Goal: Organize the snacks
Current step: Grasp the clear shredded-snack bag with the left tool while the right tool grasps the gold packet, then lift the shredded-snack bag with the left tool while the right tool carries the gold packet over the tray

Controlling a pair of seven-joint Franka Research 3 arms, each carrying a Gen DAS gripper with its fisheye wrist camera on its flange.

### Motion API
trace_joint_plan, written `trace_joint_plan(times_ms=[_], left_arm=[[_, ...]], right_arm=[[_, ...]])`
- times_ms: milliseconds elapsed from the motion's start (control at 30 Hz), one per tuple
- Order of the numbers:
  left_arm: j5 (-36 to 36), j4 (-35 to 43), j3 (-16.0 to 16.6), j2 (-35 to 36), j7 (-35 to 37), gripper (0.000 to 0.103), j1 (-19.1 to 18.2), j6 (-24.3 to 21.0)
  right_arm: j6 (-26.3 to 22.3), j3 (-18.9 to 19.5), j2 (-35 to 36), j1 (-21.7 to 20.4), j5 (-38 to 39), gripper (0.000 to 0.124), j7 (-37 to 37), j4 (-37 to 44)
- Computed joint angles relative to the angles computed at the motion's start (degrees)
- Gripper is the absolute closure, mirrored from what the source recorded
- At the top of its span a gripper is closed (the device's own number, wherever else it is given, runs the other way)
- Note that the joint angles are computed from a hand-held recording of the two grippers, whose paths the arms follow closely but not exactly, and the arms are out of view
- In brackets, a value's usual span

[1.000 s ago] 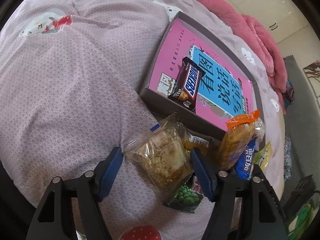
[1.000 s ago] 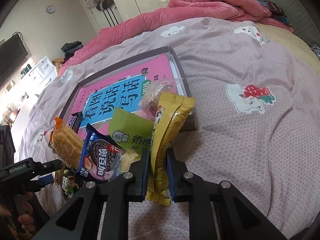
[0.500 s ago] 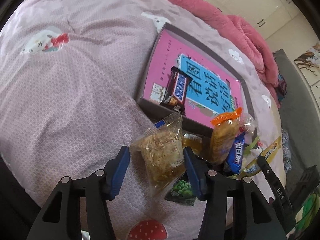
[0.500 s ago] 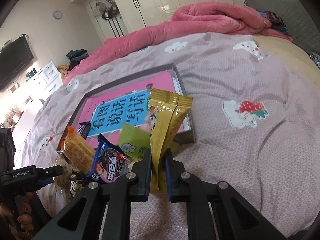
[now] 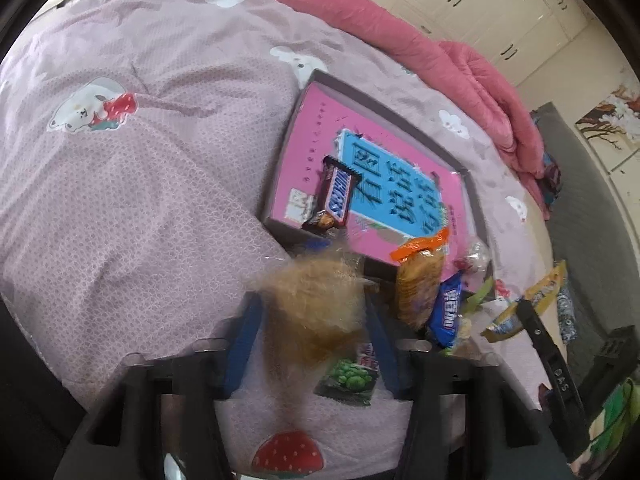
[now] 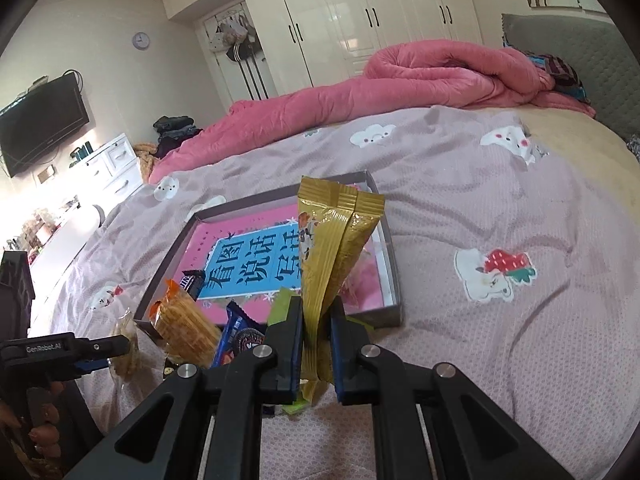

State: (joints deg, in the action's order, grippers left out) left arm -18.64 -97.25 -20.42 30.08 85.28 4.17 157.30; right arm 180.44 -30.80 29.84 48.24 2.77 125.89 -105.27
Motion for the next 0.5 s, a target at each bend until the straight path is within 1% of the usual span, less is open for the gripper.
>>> trace_joint_plan(times_ms=[67, 167, 233, 267, 367, 500], left_arm=[[-0.20, -0.25, -0.30, -0.37, 0.47, 0.064, 0.27, 0.41], [0.94, -0.04, 0.52, -0.29, -0.08, 0.064, -0.38, 0.27], [0.50, 0.70, 0.03, 0.33, 0.26, 0.064, 0.13, -0.83], [0.41, 0.64, 0.04, 0.28, 0.25, 0.064, 0.16, -0.76], [1.13, -0.43, 0.26, -0.86, 0.86, 0.064, -0.18, 1.73], [1.56, -1.48, -0.66, -2.26, 2.78, 0.064, 0.48, 5.98]], right_arm=[[0.21, 0.22, 0.02, -0.23, 0.21, 0.112, -0.04, 0.07], [0.54, 2.62, -0.26, -2.44, 1.03, 0.112, -0.98, 0.20], [0.87, 2.90, -0.34, -2.72, 1.48, 0.112, -1.21, 0.11], [1.10, 2.41, -0.34, -2.30, 1.68, 0.112, -1.16, -0.04], [1.76, 1.52, -0.45, -1.48, 2.56, 0.112, -1.47, -0.49], [2.89, 0.99, -0.33, -0.93, 4.25, 0.112, -2.71, -0.53]])
